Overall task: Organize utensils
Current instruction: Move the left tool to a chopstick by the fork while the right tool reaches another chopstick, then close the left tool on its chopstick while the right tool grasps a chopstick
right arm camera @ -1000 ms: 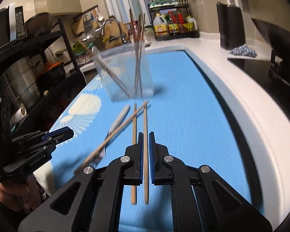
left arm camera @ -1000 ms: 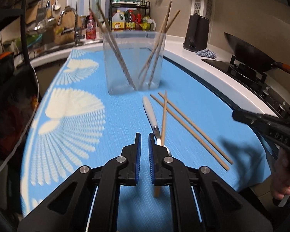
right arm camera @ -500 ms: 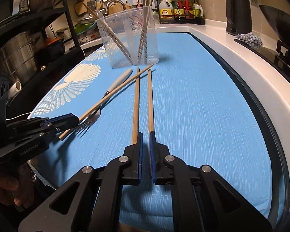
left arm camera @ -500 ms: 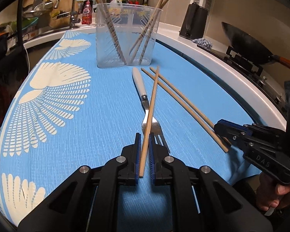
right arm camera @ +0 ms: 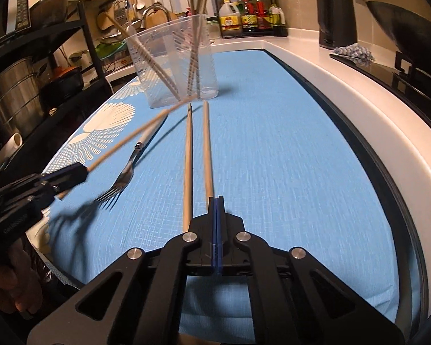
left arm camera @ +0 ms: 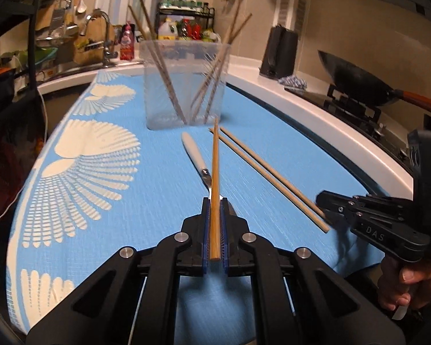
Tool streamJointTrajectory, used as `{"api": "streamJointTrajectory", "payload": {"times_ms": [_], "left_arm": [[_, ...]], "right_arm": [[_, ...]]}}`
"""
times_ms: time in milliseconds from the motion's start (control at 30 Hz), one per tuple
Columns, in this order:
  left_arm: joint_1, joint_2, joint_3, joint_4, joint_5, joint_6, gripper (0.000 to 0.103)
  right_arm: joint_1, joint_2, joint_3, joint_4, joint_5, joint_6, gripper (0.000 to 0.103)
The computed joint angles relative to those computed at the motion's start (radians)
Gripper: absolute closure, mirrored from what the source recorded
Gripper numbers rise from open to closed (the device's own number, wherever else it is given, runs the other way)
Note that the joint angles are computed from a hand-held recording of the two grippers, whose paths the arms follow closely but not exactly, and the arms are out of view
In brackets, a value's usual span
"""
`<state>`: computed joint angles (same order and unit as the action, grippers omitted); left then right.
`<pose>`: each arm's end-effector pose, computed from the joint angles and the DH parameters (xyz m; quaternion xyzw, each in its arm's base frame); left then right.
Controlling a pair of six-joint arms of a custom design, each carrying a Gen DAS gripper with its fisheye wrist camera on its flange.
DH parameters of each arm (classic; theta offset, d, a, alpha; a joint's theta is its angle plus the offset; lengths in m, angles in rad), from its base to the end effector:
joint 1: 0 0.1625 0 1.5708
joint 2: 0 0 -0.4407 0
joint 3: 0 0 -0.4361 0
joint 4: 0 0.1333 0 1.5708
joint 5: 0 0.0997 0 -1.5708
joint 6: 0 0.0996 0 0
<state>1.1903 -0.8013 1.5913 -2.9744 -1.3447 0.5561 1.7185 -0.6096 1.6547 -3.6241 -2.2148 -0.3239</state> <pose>-0.1344 -0.7551 0.1473 0.3971 0.8606 -0.2895 0.1334 0.1758 -0.6823 0.0795 0.0454 -0.8433 0.4320 0.3163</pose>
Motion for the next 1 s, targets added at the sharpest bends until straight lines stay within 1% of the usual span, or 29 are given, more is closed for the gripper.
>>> {"api": "streamJointTrajectory", "payload": {"times_ms": [100,167,233,300,367,433,567,633,700,733,900,1000], "left_arm": [[0.003,-0.006,0.011,-0.051,0.009,-0.011,0.097],[0.002,-0.010,0.025,-0.088,0.034,-0.020,0.097],[-0.002,-0.007,0.040,-0.118,0.081,-0.030,0.097],[-0.006,0.000,0.052,-0.145,0.132,-0.033,0.097],[-0.009,0.011,0.056,-0.173,0.177,-0.028,0.096],[-0.008,0.017,0.055,-0.186,0.200,-0.025,0.096],[0.000,0.020,0.034,-0.123,0.210,-0.075,0.096],[0.003,0.018,0.035,-0.115,0.206,-0.088,0.096],[0.003,0.017,0.040,-0.118,0.210,-0.085,0.096],[0.003,0.017,0.043,-0.122,0.213,-0.085,0.096],[0.003,0.010,0.064,-0.149,0.222,-0.101,0.096],[0.003,0.006,0.076,-0.168,0.223,-0.110,0.095]], "right_arm": [[0.002,0.004,0.002,-0.025,-0.019,-0.001,0.103],[0.004,0.007,0.000,-0.032,-0.029,-0.002,0.103],[0.003,0.004,0.005,-0.029,-0.022,0.001,0.103],[0.001,-0.002,0.013,-0.017,0.000,-0.001,0.103],[-0.002,-0.009,0.023,-0.019,0.026,-0.008,0.098],[-0.007,-0.014,0.032,-0.028,0.050,-0.004,0.096],[-0.011,-0.017,0.031,0.002,0.063,0.000,0.096],[-0.011,-0.015,0.032,0.002,0.071,-0.003,0.096],[-0.010,-0.008,0.027,0.013,0.058,-0.005,0.096],[-0.009,-0.005,0.024,0.019,0.050,-0.006,0.094],[0.001,0.009,0.016,-0.004,0.024,-0.039,0.093],[0.003,0.012,0.018,-0.017,0.013,-0.042,0.092]]}}
